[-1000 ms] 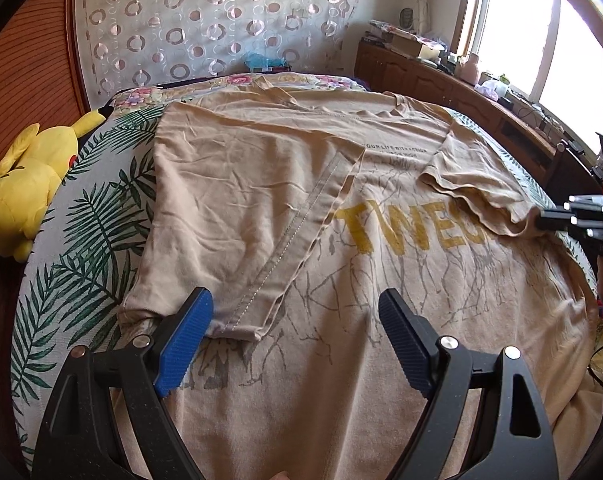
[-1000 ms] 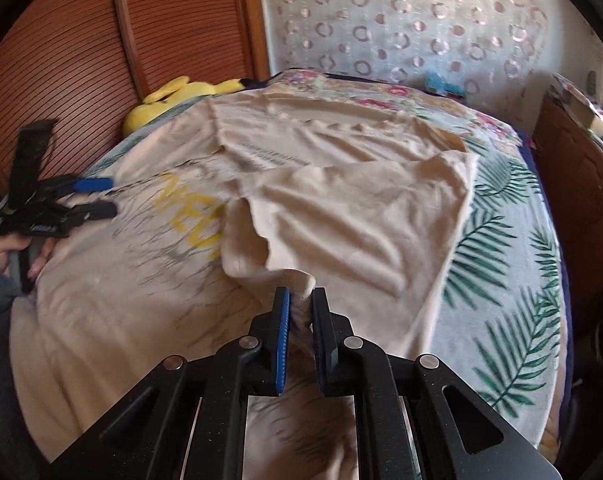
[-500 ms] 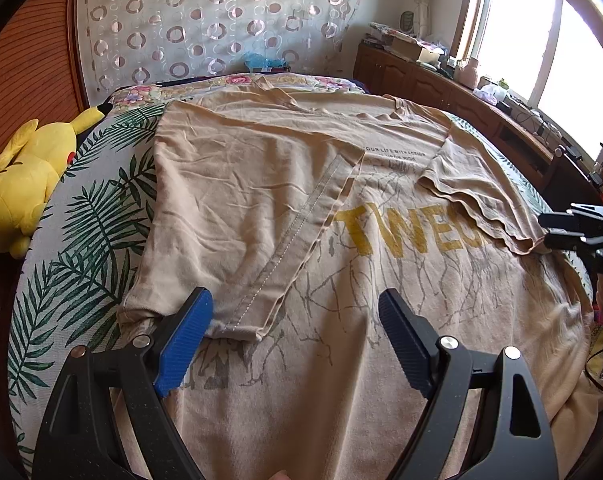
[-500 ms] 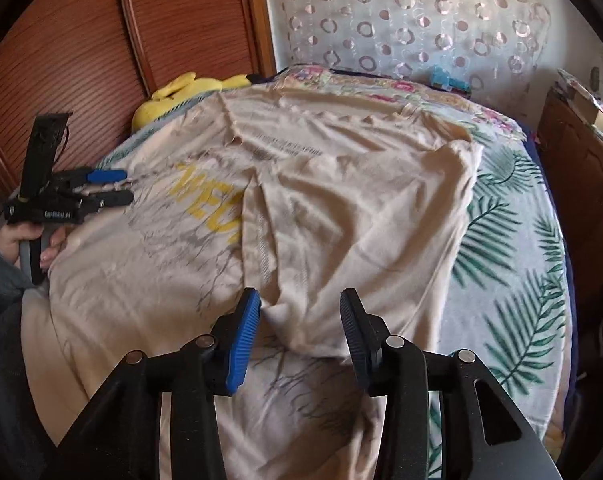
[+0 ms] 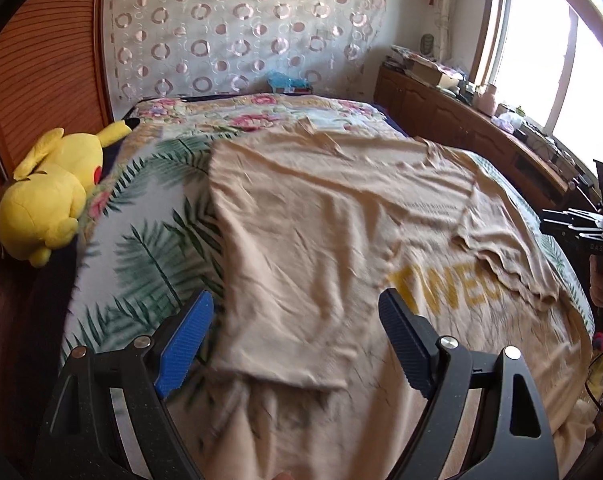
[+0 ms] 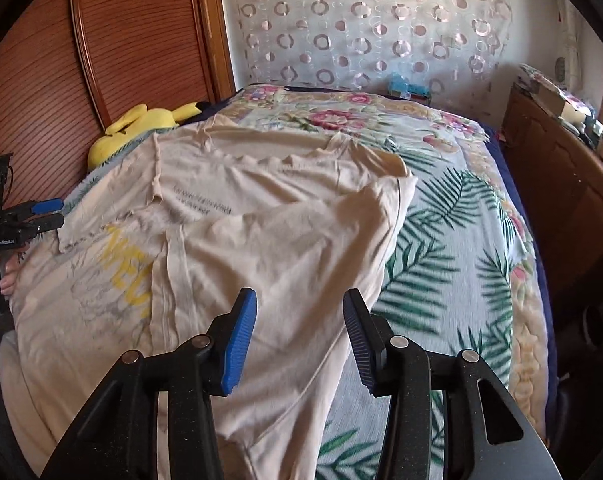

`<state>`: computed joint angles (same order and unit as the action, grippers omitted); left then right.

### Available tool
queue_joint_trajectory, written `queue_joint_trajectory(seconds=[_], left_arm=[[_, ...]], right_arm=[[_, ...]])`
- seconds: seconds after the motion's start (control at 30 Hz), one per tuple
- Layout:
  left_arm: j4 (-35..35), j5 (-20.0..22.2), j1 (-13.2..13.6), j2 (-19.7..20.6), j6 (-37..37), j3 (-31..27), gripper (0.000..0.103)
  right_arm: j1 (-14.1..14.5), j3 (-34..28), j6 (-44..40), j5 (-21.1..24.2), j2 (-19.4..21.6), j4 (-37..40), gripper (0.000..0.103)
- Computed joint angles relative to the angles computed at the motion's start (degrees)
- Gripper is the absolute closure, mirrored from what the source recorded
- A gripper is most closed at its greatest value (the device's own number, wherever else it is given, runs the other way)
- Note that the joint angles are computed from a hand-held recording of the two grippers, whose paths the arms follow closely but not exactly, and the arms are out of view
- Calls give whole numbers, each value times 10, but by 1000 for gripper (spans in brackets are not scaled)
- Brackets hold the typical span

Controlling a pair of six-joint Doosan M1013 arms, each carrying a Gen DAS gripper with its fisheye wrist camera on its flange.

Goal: Fold small clothes

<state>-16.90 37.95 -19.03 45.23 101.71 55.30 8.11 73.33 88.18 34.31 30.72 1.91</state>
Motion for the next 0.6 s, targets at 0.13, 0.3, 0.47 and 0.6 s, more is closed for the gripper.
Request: queue_joint_trajectory(seconds=[0.13, 0.3, 0.47, 0.6], left_arm=[[20, 20, 2, 26, -7, -54, 18], [40, 68, 6, 75, -20, -147, 18], [73, 139, 8, 137, -41, -258, 18], [81, 204, 11, 191, -58, -358, 18]], right_arm=[[-1, -30, 19, 17, 21, -29, 45], [-3, -103, 71, 71, 72, -80, 45], [-7, -165, 90, 112, 115, -103, 45], [-13, -188, 76, 110, 130, -83, 44]])
